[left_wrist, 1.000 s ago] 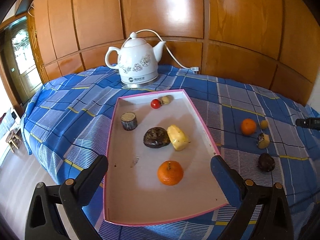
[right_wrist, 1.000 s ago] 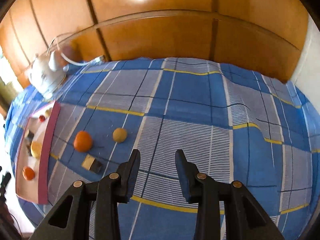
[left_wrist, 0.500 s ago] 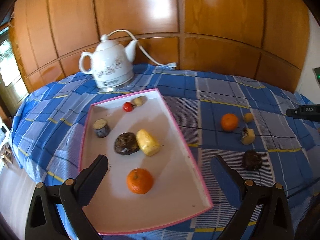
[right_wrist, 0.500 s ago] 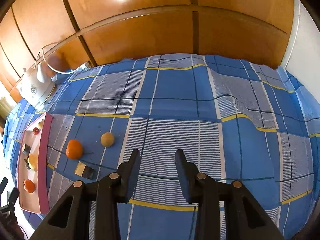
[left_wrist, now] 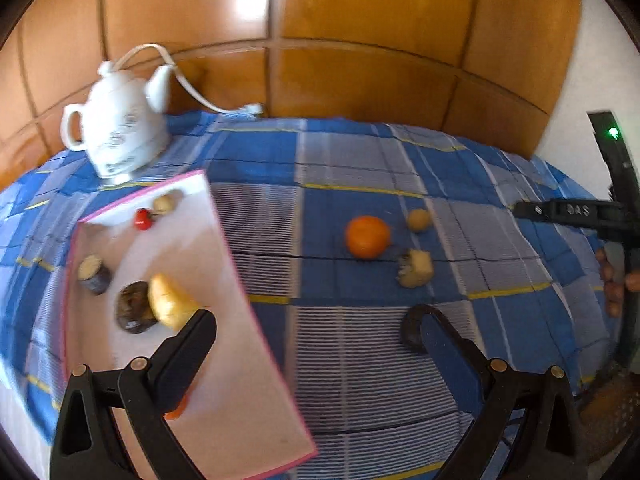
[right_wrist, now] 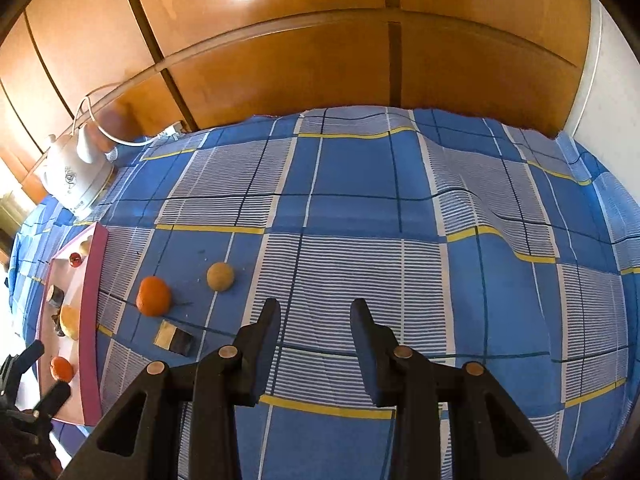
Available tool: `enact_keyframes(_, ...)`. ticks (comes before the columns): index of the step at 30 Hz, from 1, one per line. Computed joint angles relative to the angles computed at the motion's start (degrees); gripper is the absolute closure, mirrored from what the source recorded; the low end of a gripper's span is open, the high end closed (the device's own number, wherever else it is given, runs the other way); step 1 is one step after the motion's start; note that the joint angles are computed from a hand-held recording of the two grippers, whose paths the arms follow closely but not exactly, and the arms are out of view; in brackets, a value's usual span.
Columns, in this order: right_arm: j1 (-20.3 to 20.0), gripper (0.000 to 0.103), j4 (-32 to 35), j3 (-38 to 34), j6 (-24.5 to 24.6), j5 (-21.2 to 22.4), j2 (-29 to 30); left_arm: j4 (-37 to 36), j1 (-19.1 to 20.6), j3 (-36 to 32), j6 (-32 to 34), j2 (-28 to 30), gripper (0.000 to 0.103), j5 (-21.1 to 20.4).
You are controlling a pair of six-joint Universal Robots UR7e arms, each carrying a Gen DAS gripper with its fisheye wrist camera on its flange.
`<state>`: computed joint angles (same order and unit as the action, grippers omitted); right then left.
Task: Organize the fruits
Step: 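Grasp the dark brown round fruit on the cloth with the left gripper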
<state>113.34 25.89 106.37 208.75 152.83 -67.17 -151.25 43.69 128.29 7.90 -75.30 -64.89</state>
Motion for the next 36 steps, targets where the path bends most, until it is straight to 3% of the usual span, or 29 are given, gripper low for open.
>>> enact_keyframes(10, 0.4, 0.067, -0.8, -0.1, -1.1, 0.0, -0.2, 0.4, -1.7, -1.5, -0.6, 3.9, 0.000, 1.1)
enact_keyframes(16, 0.8, 0.067, -1.2, -0.2, -1.9, -0.2, -0.4, 3.8, -1.7, -1.2, 0.3, 4.5, 0.003, -2.2)
enact_keyframes(23, 0.9, 0.067, -1.3, -0.4, -2.4, -0.5, -0.3, 4.2, -3.3, 0.6, 2.5, 5.8, 0.022, -4.0)
enact_keyframes(30, 0.8, 0.067, -1.3, -0.4, -2.4, -0.6, -0.4, 4.8, -2.6, -0.5, 1.5, 10.2, 0.027, -3.1)
enact_keyframes(31, 0.7, 0.067, -1.2, -0.5, -2.3, -0.6, -0.4, 5.1, -2.2, -0.8, 1.4, 10.6, 0.031, -3.6)
enact_keyframes(34, 0.7, 0.067, -0.8, -0.5, -2.3, -0.8, -0.1, 2.1, -2.2, 0.2, 3.5, 10.6, 0.055, -4.7)
enact_keyframes(36, 0.5, 0.067, -0.6, -0.5, -2.6, -1.5, 0.0, 1.2, -2.0, 0.8, 3.3, 10.0, 0.055, -5.2)
